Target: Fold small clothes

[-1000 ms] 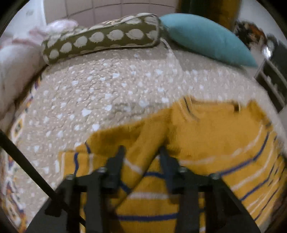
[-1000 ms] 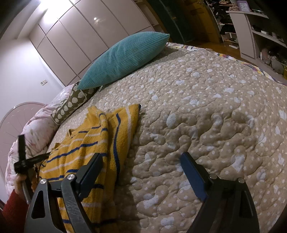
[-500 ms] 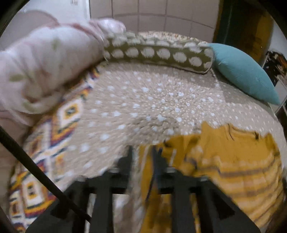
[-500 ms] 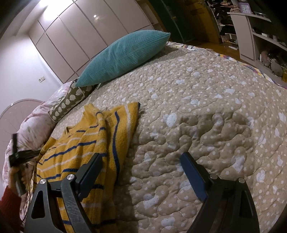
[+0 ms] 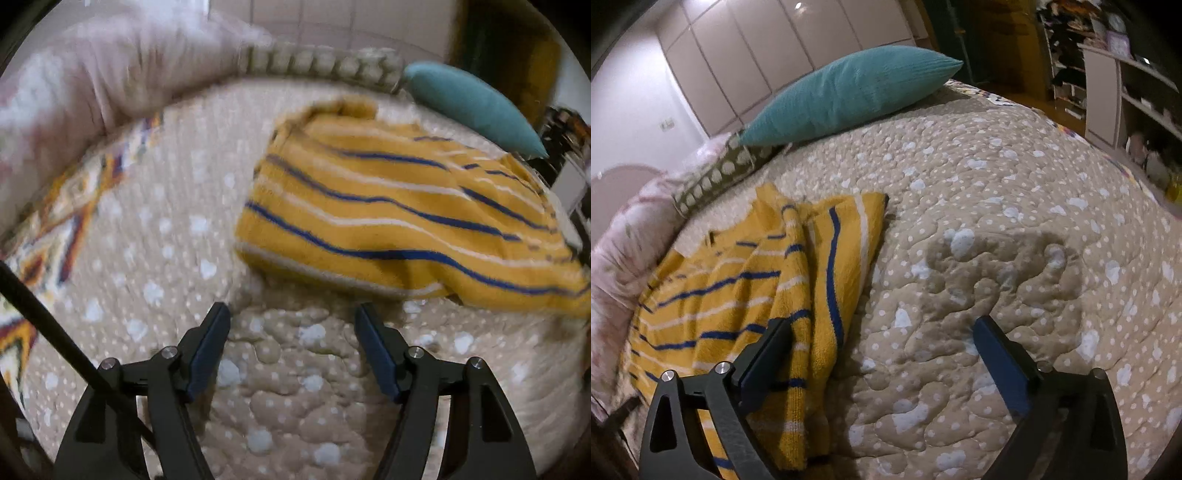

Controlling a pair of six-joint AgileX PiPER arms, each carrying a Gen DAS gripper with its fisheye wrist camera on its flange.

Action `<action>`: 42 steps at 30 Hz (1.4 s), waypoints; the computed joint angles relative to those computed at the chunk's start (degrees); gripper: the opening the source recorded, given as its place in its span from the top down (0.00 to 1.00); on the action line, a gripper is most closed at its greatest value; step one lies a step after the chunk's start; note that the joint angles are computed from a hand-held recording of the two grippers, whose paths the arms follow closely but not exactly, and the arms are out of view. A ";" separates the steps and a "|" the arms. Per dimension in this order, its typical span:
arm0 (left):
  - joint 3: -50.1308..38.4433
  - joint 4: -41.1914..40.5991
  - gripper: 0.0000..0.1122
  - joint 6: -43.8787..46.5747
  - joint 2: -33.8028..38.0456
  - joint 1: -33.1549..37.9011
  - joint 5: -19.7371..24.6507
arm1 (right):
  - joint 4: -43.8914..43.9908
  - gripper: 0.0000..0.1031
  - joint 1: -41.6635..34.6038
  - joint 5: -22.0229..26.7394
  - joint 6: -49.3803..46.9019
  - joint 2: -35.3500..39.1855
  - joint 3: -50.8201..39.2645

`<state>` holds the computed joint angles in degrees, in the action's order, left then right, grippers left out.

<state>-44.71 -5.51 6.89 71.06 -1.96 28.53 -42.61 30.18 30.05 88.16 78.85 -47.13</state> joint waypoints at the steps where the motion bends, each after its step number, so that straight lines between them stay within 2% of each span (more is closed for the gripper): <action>1: 1.27 2.77 0.34 -2.48 -0.15 -1.21 -1.95 | 0.66 0.01 0.26 1.05 -1.10 0.69 -0.88; 3: 0.26 2.43 0.31 -2.45 0.55 -1.14 -0.74 | 2.71 0.01 0.75 3.93 -4.32 2.39 -3.20; 6: -0.52 -6.22 0.27 6.73 1.53 1.71 -0.03 | 11.80 0.02 -1.07 8.09 -15.97 3.76 -7.68; 7: -0.05 -5.85 0.27 6.47 1.43 1.36 -0.78 | 14.27 0.07 -1.46 10.42 -18.48 3.58 -9.42; 8: 0.52 -4.81 0.27 5.48 1.11 0.88 -1.57 | 14.47 0.16 -1.20 11.96 -18.70 3.02 -10.18; 9: 0.94 -3.92 0.27 4.47 0.94 0.43 -2.18 | 12.38 0.19 0.32 15.75 -16.62 0.91 -11.47; 11: 0.87 -3.37 0.27 3.70 1.05 0.17 -2.57 | 6.52 0.20 4.42 19.35 -9.88 -2.24 -12.65; 14: 1.19 -4.24 0.27 4.75 1.18 0.53 -3.22 | 7.91 0.31 6.26 18.64 -12.85 -2.18 -16.90; 15: 1.26 -4.81 0.27 5.34 1.11 0.69 -3.27 | 10.16 0.31 6.46 17.93 -17.00 -0.01 -20.15; 17: 1.92 -6.04 0.27 6.66 0.41 1.09 -3.35 | 12.57 0.40 6.41 16.99 -21.82 3.62 -24.18; 22: 1.93 -5.44 0.27 5.90 0.31 0.81 -3.39 | 24.63 0.41 0.34 15.26 -35.56 17.92 -36.63; 25: 2.01 -5.24 0.27 5.87 0.21 0.86 -3.44 | 29.98 0.42 -4.78 20.79 -39.13 27.01 -44.54; 29: 2.02 -5.50 0.27 6.02 0.28 0.85 -3.46 | 25.66 0.42 -6.62 27.39 -36.03 31.72 -52.33; 31: 2.02 -5.49 0.27 5.99 0.29 0.84 -3.51 | 21.75 0.41 -5.45 28.13 -33.82 29.68 -52.15; 33: 2.05 -5.51 0.27 6.02 0.28 0.84 -3.53 | 22.63 0.37 -5.45 23.31 -33.23 22.03 -44.99; 36: 1.93 -5.55 0.27 6.05 0.32 0.86 -3.46 | 29.81 0.26 -7.28 12.78 -34.04 8.68 -30.19; 38: 1.92 -5.59 0.27 6.11 0.31 0.90 -3.43 | 34.31 0.22 -8.15 8.03 -35.29 0.76 -21.39; 42: 1.90 -5.36 0.27 5.93 0.29 0.89 -3.38 | 38.24 0.19 -7.60 3.71 -32.23 -15.14 -3.34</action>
